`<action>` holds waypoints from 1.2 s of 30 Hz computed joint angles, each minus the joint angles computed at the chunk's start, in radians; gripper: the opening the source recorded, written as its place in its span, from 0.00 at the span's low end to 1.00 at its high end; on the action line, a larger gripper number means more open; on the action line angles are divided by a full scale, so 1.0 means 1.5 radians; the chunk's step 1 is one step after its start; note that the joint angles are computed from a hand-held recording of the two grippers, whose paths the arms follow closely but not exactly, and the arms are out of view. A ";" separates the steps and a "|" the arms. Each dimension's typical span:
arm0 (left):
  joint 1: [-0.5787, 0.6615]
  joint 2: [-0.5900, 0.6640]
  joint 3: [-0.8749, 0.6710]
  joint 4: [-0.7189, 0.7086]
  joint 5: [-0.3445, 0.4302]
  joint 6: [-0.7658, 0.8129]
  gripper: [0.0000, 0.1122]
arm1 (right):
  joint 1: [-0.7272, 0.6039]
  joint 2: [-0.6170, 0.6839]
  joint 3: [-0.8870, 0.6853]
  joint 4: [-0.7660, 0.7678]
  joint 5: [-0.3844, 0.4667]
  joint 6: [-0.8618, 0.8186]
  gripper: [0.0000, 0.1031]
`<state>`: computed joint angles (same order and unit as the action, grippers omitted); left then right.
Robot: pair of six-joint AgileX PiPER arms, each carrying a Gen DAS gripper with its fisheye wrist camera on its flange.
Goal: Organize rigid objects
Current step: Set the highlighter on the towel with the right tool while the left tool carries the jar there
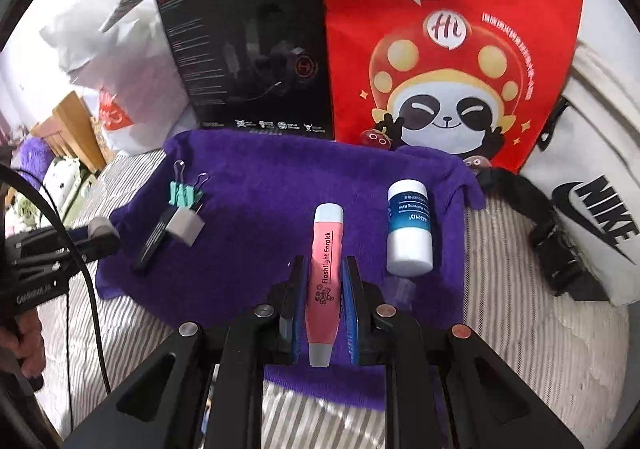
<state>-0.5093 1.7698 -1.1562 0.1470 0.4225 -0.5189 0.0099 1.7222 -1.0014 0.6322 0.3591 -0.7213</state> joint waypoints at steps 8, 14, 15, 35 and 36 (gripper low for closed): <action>0.016 0.016 -0.010 -0.057 -0.013 0.049 0.26 | -0.024 0.098 -0.103 0.041 0.042 -0.013 0.17; 0.022 0.028 -0.017 -0.079 -0.017 0.074 0.26 | -0.011 0.163 -0.172 -0.043 0.046 0.079 0.17; 0.022 0.030 -0.019 -0.083 -0.016 0.078 0.26 | -0.008 0.173 -0.183 -0.058 0.047 0.094 0.17; 0.034 0.047 -0.030 -0.136 -0.004 0.138 0.26 | 0.028 0.242 -0.250 -0.254 0.030 0.276 0.17; 0.034 0.047 -0.030 -0.136 -0.004 0.137 0.26 | 0.031 0.243 -0.251 -0.262 0.032 0.280 0.18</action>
